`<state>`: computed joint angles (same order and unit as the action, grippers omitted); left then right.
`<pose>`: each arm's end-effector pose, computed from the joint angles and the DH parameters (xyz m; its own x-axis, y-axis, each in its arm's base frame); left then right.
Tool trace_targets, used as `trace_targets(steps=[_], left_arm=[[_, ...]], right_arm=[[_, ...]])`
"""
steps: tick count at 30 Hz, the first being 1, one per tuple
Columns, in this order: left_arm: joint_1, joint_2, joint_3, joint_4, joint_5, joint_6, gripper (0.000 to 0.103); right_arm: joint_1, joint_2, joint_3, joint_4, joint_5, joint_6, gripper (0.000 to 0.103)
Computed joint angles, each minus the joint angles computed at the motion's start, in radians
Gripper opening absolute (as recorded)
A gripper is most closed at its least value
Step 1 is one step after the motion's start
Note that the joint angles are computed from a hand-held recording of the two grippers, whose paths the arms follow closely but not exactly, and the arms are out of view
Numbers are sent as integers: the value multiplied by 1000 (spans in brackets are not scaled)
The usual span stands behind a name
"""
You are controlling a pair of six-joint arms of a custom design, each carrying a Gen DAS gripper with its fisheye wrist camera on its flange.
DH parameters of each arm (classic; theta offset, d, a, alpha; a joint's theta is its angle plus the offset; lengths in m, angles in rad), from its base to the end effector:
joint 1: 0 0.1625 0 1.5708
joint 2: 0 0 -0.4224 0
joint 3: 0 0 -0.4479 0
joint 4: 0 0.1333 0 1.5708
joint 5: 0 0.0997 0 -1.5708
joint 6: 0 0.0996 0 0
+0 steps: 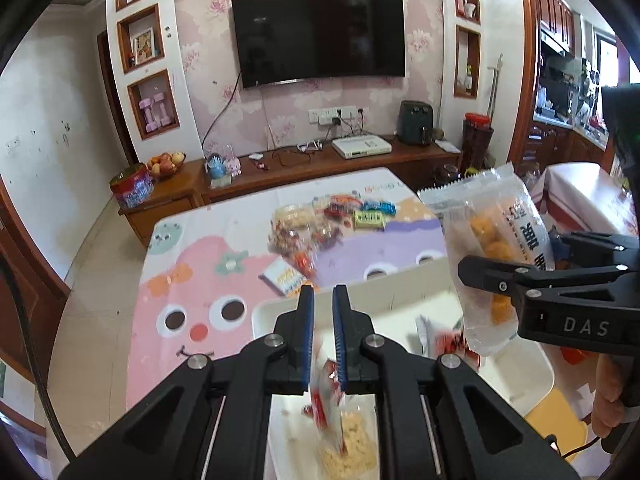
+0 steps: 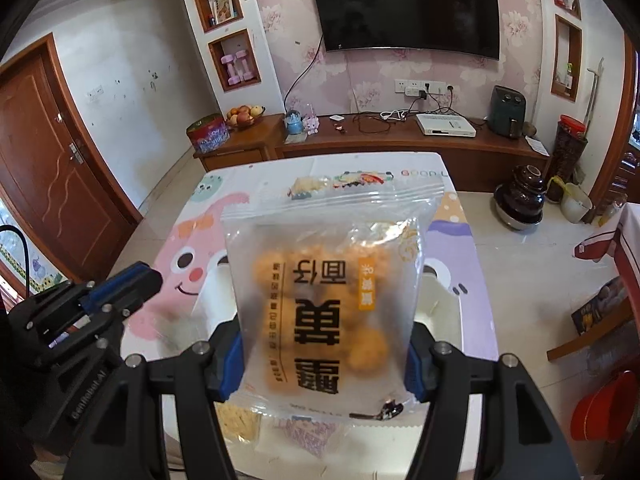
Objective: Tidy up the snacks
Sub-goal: 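Carry both snacks over the white tray and open both grippers to drop them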
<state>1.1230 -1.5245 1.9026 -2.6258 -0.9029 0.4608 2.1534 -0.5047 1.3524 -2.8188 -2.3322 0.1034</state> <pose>-0.0678 -0.5915 0.4206 -0.6343 0.3037 -0.7110 0.6917 0.6337 -0.3464 0.4864 -0.6208 0.0034 -0.8007 -0.0935 0.5918 -0.4263 0.7828 -0.4532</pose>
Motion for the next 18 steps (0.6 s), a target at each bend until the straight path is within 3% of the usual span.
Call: trace_targets(steps=[13,15,18], left_arm=[[32,-2,18,80,16,-91,8],[35,1,17,88,23,-97,11],[34,3,20,84,40,-98,34]], right_arm=[[-15,23,15,110,-5,88,65],[-20,26,13,130,13,106,67],[-21,33,3,162,17,124,79]])
